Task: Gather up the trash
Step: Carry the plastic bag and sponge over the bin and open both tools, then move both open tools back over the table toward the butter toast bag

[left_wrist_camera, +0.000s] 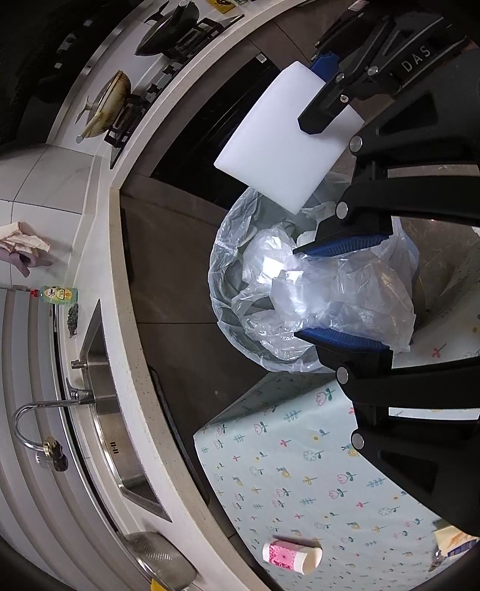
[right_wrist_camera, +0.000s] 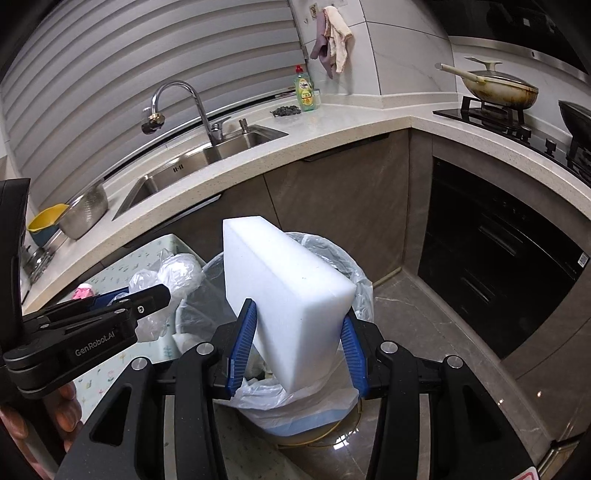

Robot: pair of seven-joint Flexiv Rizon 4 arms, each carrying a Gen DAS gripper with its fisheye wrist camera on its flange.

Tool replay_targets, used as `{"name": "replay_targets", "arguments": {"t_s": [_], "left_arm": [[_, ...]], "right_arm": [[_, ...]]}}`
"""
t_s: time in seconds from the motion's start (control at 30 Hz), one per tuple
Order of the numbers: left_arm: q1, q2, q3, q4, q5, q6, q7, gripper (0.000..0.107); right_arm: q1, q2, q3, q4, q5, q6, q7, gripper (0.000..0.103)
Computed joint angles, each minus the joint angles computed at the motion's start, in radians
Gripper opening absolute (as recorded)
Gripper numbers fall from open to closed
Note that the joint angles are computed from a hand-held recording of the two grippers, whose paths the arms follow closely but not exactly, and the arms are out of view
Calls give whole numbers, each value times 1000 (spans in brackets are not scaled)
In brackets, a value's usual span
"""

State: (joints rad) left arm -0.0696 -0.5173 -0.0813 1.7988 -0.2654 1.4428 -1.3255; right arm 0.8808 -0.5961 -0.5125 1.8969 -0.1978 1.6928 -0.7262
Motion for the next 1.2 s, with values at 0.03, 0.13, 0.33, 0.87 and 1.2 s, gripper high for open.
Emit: {"name": "replay_targets", "arguments": {"t_s": [0.03,0.13,0.33,0.87,1.2], "left_arm": [[0,-9,-2,-11,1,-1,2,36],[0,-32,-5,-40,1,-10,8,39],[-1,-58,2,-67,6,-3,2,64],[19,-12,54,-11,32,63,-58,84],[87,93,23,118,3,130,-50,87]], "right_arm": [[-9,-7,7,-10,0,-5,2,43],[-35,-25,27,-38,-7,-17,7,43],[-85,-57,74,-96,-44,-44,20,44],[-82,-69,89,-141,-104,-44,56,54],[61,-22,-34,-84,-96,-18,65,58]]}}
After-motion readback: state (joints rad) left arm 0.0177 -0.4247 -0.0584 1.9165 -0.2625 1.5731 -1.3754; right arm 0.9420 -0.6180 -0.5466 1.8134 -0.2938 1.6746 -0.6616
